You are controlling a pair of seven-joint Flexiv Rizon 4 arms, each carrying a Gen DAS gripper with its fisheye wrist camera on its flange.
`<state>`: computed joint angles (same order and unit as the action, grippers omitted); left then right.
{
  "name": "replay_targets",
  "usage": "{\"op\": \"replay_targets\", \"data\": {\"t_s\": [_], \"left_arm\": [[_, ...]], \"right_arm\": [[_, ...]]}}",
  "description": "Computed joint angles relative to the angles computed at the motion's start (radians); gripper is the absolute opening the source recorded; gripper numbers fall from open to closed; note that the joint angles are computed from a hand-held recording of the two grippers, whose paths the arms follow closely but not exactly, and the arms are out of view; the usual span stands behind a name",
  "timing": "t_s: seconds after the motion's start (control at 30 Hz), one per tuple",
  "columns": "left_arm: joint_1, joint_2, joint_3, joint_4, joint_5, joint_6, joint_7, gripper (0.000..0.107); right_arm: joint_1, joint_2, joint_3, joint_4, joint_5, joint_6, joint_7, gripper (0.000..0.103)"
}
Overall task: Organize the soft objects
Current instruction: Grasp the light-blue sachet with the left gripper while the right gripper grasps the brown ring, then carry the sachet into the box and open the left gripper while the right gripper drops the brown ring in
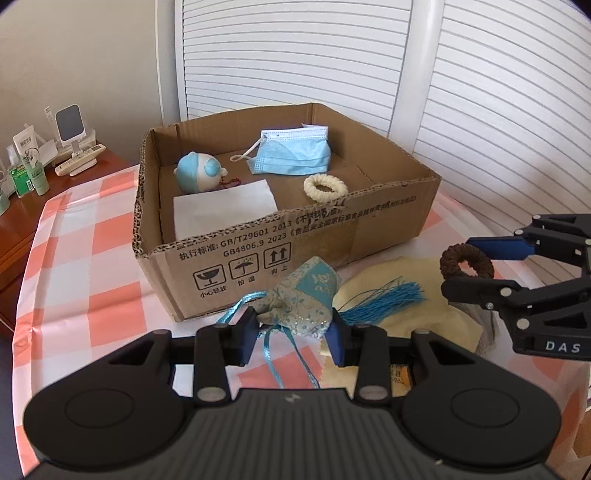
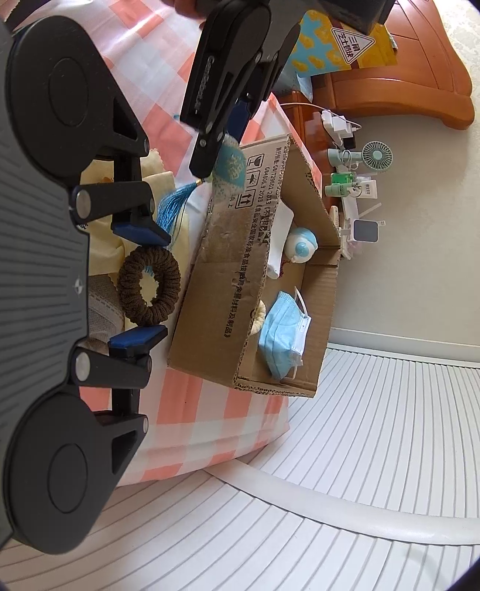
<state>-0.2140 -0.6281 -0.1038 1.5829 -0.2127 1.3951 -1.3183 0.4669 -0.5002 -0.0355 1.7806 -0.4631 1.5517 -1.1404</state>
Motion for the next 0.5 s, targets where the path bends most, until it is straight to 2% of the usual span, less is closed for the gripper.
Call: {"op": "replay_targets", "data": {"t_s": [0.17,0.33,0.5], "left_arm": [[0.021,0.056,-0.01,0.033,0.001,-0.042,0.039,0.037],[0.041,0.109,-0.021,0.07,-0.013,-0.046,0.074,0.037],[0.049,0.148,-0.017,0.085,-0.018,-0.058,0.104,0.037]], "right_arm": [[-0.013,0.016,0.015,0.006,-0.006,-0.009,-0.023,0.052],[-0.06,0.024,0.085,-0.01,0.021,-0.032,-0.079,0.052],[-0.072,0.022,0.111,-0.041,0.035,-0.043,-0.126,0.052]]}}
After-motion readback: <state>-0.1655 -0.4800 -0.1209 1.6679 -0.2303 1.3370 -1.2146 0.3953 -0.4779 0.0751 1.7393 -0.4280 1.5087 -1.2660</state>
